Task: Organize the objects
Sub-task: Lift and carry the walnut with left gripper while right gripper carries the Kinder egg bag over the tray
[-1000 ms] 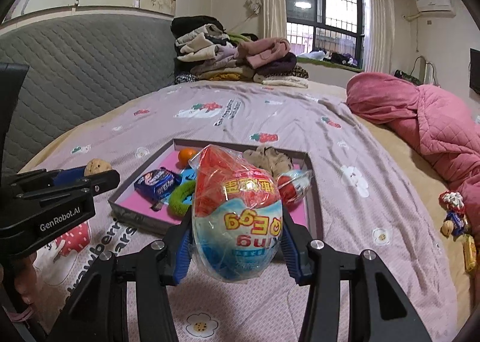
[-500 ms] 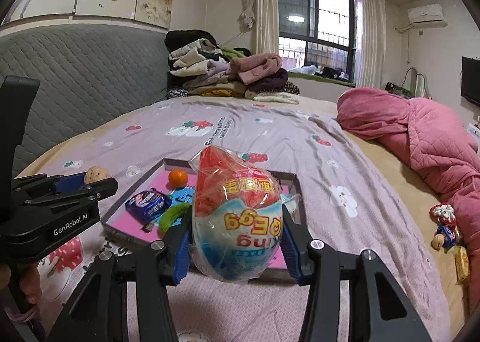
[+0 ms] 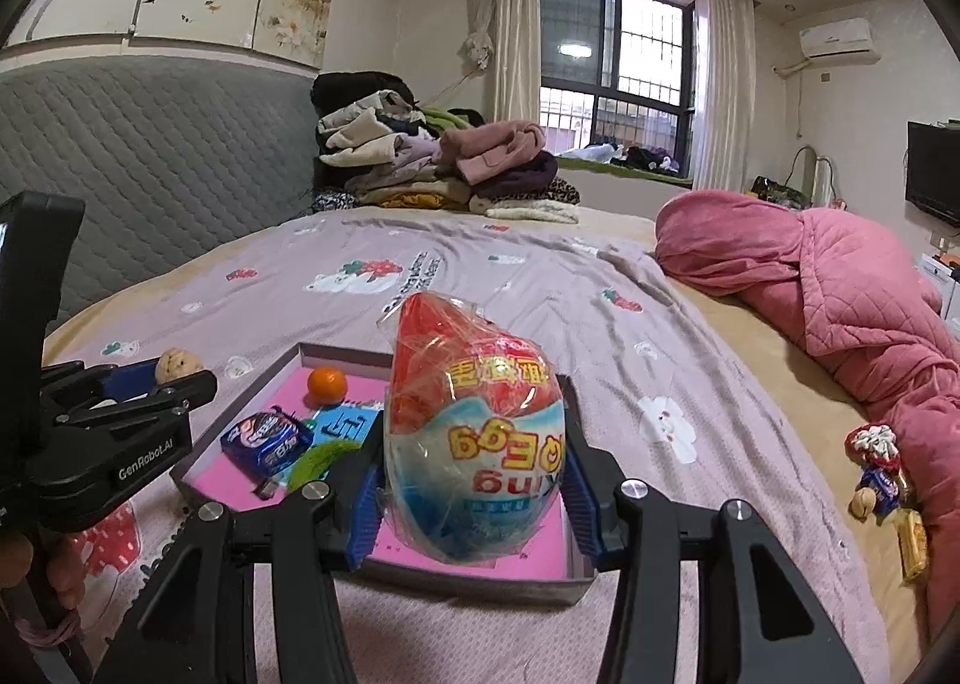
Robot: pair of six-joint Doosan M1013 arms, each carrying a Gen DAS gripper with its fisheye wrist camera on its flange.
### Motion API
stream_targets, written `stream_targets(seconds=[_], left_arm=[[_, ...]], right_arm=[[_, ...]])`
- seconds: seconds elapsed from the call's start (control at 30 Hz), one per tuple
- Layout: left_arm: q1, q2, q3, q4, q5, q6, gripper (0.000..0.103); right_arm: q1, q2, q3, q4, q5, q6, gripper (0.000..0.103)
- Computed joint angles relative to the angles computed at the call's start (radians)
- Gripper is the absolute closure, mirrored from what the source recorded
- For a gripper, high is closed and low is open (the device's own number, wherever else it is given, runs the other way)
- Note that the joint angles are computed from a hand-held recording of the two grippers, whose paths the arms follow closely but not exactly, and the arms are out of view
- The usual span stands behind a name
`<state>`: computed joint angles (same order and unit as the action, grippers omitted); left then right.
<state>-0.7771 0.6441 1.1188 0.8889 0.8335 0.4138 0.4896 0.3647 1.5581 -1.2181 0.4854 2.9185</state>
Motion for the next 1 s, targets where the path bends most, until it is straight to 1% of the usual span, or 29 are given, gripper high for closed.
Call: stream_targets(seconds=[0.2, 0.27, 0.33, 0.4, 0.5, 0.6, 0.7, 0.9, 1.0], left_arm=[[0.002, -0.005, -0.005, 0.045, -0.005, -0.018, 0.069], [0.003, -0.010, 0.002, 0.083, -0.015, -0.055, 0.069], [0.001, -0.006, -0.003, 0.121, 0.003, -0.061, 0.069], [0.004, -0.008, 0.005, 0.141, -0.017, -0.082, 0.069], [0.016, -0.001, -0.008, 0.081, -0.037, -0.043, 0.069], [0.028, 0.009, -0.023, 0.031, -0.056, -0.019, 0.069], [0.033, 0.023, -0.039, 0.014, -0.055, 0.002, 0.069], [0.035, 0.041, -0.058, -0.019, -0.068, 0.024, 0.069], [0.034, 0.051, -0.069, -0.024, -0.076, 0.044, 0.069]], right_arm=[[-0.002, -0.006, 0.000, -0.094, 0.005, 0.078, 0.052], [-0.004, -0.004, -0.006, -0.109, 0.008, 0.090, 0.052], [-0.006, -0.001, -0.012, -0.103, 0.005, 0.080, 0.052], [-0.012, 0.005, -0.021, -0.073, -0.005, 0.056, 0.052], [-0.015, 0.016, -0.035, -0.045, -0.007, 0.024, 0.052], [-0.018, 0.027, -0.048, -0.044, 0.003, 0.020, 0.052], [-0.025, 0.034, -0.054, -0.040, 0.019, 0.008, 0.052], [-0.045, 0.047, -0.068, 0.035, 0.026, -0.067, 0.052], [-0.049, 0.058, -0.075, 0.032, 0.043, -0.081, 0.052]])
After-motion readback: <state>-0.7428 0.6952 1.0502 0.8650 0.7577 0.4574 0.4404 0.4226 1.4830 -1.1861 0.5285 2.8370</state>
